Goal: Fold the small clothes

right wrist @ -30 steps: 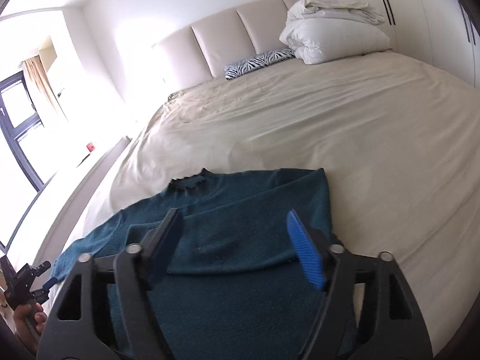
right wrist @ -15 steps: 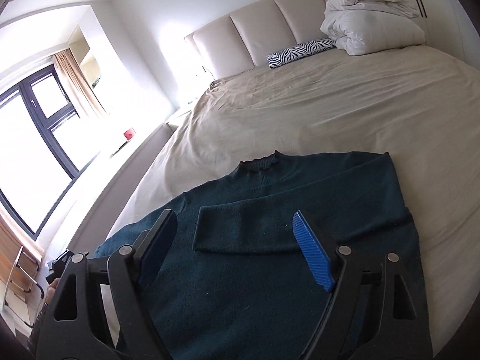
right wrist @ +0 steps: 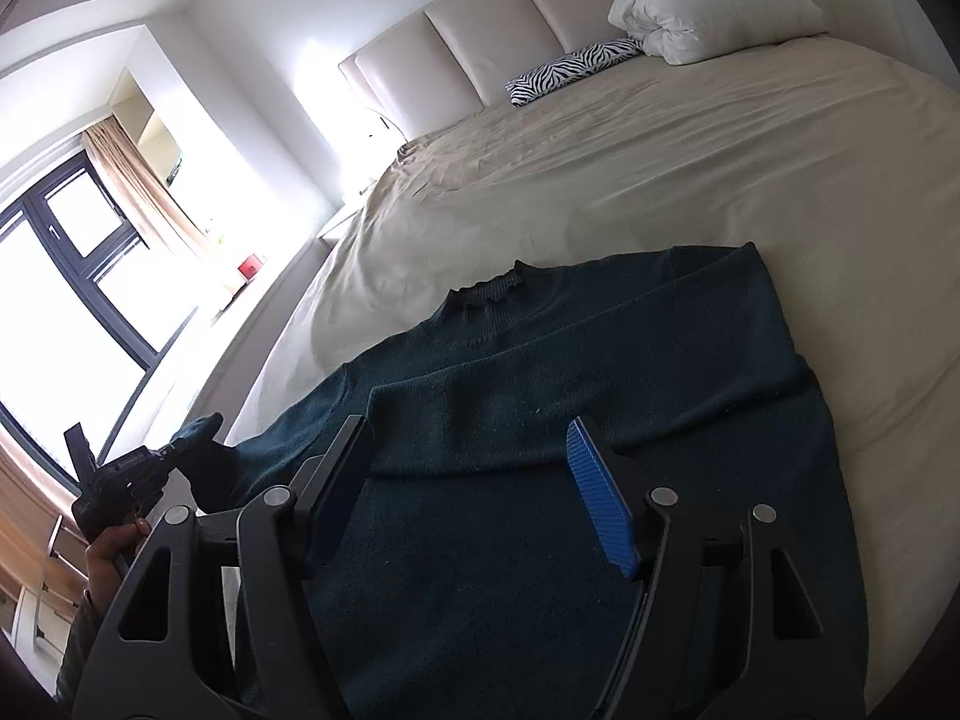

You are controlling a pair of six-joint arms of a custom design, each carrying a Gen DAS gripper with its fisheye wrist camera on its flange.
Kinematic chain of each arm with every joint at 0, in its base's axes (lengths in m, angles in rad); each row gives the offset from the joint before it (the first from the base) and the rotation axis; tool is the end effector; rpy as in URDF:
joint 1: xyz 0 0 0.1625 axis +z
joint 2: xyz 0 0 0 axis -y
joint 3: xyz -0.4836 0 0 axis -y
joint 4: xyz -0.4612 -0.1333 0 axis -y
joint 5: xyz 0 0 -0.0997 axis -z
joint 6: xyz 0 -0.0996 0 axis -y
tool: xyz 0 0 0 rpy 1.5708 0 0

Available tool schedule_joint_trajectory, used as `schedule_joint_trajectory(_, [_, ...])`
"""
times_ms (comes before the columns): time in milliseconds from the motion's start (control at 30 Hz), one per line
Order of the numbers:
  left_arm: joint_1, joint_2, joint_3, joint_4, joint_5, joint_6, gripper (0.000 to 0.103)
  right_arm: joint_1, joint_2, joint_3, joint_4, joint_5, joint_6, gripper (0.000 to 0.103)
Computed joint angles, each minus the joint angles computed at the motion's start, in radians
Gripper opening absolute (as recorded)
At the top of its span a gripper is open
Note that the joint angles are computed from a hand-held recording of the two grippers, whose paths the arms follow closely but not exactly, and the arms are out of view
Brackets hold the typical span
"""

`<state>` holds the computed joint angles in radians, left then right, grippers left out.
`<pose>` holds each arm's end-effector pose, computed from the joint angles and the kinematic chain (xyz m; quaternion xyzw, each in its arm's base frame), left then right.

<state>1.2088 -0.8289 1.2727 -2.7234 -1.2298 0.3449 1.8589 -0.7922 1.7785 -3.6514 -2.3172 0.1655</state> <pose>-0.1559 -0.8820 0.3146 0.2647 0.8875 -0.3433 0.1562 0.2632 -0.6571 0.1772 -0.1406 -0.8053 0.5421 0.1945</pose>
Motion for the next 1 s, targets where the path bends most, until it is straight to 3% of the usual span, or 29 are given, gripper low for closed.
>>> schedule_joint_trajectory(167, [-0.085, 0.042, 0.192, -0.253, 0.142, 0.436, 0.009, -0.057, -0.046, 0.048, 0.064, 0.11, 0.12, 0.066])
schedule_joint_trajectory(367, [-0.08, 0.076, 0.261, -0.346, 0.207, 0.629, 0.01, -0.13, -0.048, 0.009, 0.209, 0.309, 0.211, 0.066])
schedule_joint_trajectory(500, [-0.079, 0.062, 0.273, -0.335, 0.2, 0.607, 0.013, -0.169, -0.006, -0.071, 0.327, 0.411, 0.257, 0.066])
schedule_joint_trajectory(667, [-0.082, 0.059, 0.295, -0.368, 0.202, 0.618, 0.013, -0.213, 0.065, -0.185, 0.402, 0.588, 0.339, 0.054])
schedule_joint_trajectory(800, [-0.082, 0.053, 0.308, -0.382, 0.195, 0.626, 0.015, -0.221, 0.113, -0.284, 0.465, 0.656, 0.363, 0.054])
schedule_joint_trajectory(867, [-0.079, 0.051, 0.301, -0.363, 0.19, 0.599, 0.02, -0.215, 0.135, -0.344, 0.546, 0.653, 0.359, 0.054])
schedule_joint_trajectory(900, [-0.077, 0.048, 0.295, -0.348, 0.187, 0.58, 0.023, -0.214, 0.145, -0.372, 0.597, 0.655, 0.349, 0.047])
schedule_joint_trajectory(933, [-0.075, 0.044, 0.289, -0.329, 0.179, 0.558, 0.031, -0.212, 0.154, -0.396, 0.642, 0.645, 0.339, 0.027])
schedule_joint_trajectory(1000, [-0.068, 0.027, 0.283, -0.275, 0.151, 0.507, 0.042, -0.208, 0.167, -0.428, 0.703, 0.614, 0.331, 0.011])
